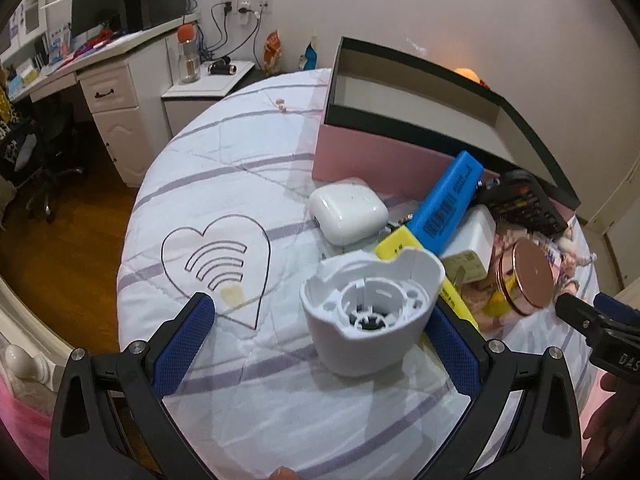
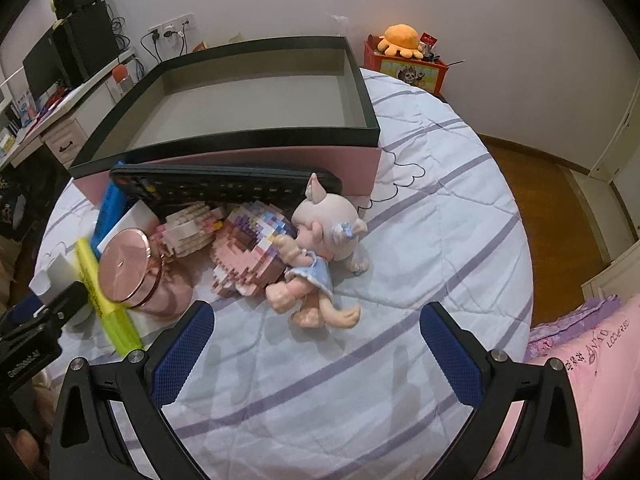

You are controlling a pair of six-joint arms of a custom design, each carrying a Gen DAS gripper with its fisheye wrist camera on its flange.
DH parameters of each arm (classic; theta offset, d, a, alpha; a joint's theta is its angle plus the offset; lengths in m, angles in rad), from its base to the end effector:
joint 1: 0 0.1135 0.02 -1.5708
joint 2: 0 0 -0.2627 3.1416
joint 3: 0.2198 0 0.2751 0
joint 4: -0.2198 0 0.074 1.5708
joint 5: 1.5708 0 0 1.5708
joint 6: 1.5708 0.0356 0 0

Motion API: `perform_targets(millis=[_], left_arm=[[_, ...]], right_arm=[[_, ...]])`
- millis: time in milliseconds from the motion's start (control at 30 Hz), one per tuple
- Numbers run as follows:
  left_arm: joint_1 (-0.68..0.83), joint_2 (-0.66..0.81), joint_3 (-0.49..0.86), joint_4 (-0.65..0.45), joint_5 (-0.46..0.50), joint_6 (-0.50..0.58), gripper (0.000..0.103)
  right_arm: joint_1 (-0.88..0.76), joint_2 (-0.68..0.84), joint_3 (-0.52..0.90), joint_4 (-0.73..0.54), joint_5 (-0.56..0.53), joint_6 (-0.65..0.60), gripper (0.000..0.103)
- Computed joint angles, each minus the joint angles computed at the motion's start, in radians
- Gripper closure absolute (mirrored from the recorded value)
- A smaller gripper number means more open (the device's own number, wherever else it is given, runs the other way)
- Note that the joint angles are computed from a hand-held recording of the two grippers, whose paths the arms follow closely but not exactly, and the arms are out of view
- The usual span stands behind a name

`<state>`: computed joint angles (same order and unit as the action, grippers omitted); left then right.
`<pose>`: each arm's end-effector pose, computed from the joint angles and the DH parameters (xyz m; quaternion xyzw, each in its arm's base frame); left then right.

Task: Organize rigid objects
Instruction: 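Grasp the white cup holder with the left tool while the right tool grasps the pig doll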

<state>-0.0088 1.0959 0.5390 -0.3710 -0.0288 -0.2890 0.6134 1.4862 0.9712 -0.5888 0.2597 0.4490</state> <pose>0.2252 -0.0010 0.1684 -0.1370 0.9388 -0.0334 0.3144 0.2586 0.1709 0.1984 -0.0493 0.9639 0.0076 0.2616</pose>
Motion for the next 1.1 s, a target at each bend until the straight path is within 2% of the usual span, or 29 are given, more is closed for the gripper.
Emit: perform_targets(millis=[100, 233, 367, 467, 567, 633, 700, 767, 800, 833, 900, 967, 1100], left_arm=[[0.013, 0.007, -0.003, 0.023, 0.015, 0.007, 0.000], [0.014, -0.004, -0.016, 0.039, 0.010, 0.017, 0.000], [0.002, -0.020, -0.029, 0.056, -0.015, 0.023, 0.000], [0.006, -0.020, -0.030, 0.056, -0.007, 0.026, 0.001], [0.011, -0.033, -0.028, 0.042, -0.001, 0.028, 0.010], [-0.007, -0.043, -0.029, 0.040, -0.026, 0.025, 0.020], [-0.010, -0.042, -0.029, 0.050, -0.034, 0.029, 0.022], [0.001, -0.026, -0.024, 0.062, -0.025, 0.033, 0.020], [0.007, -0.018, -0.020, 0.068, -0.028, 0.033, 0.016], [0.012, -0.008, -0.017, 0.074, -0.046, 0.024, 0.007], [0.025, 0.016, -0.016, 0.096, -0.059, 0.015, 0.000], [0.051, 0.027, -0.023, 0.125, -0.031, 0.014, 0.000], [0.060, 0.045, -0.022, 0.142, -0.041, 0.027, 0.001]], right_arm=[[-0.015, 0.016, 0.007, 0.015, -0.005, -0.013, 0.007], [-0.024, 0.020, 0.003, 0.028, -0.010, -0.030, 0.010], [-0.032, 0.038, 0.007, 0.034, -0.025, -0.045, 0.023], [-0.032, 0.038, 0.003, 0.038, -0.032, -0.045, 0.024], [-0.043, 0.031, -0.004, 0.045, -0.053, -0.054, 0.029], [-0.046, 0.025, -0.006, 0.046, -0.055, -0.058, 0.033], [-0.047, 0.019, -0.009, 0.045, -0.047, -0.058, 0.035], [-0.054, 0.016, -0.011, 0.048, -0.055, -0.057, 0.035], [-0.055, 0.017, -0.011, 0.048, -0.057, -0.057, 0.035], [-0.053, 0.018, -0.011, 0.049, -0.055, -0.056, 0.035], [-0.049, 0.022, -0.009, 0.048, -0.048, -0.051, 0.035], [-0.049, 0.023, -0.007, 0.047, -0.049, -0.046, 0.035], [-0.052, 0.013, -0.010, 0.046, -0.061, -0.033, 0.035]])
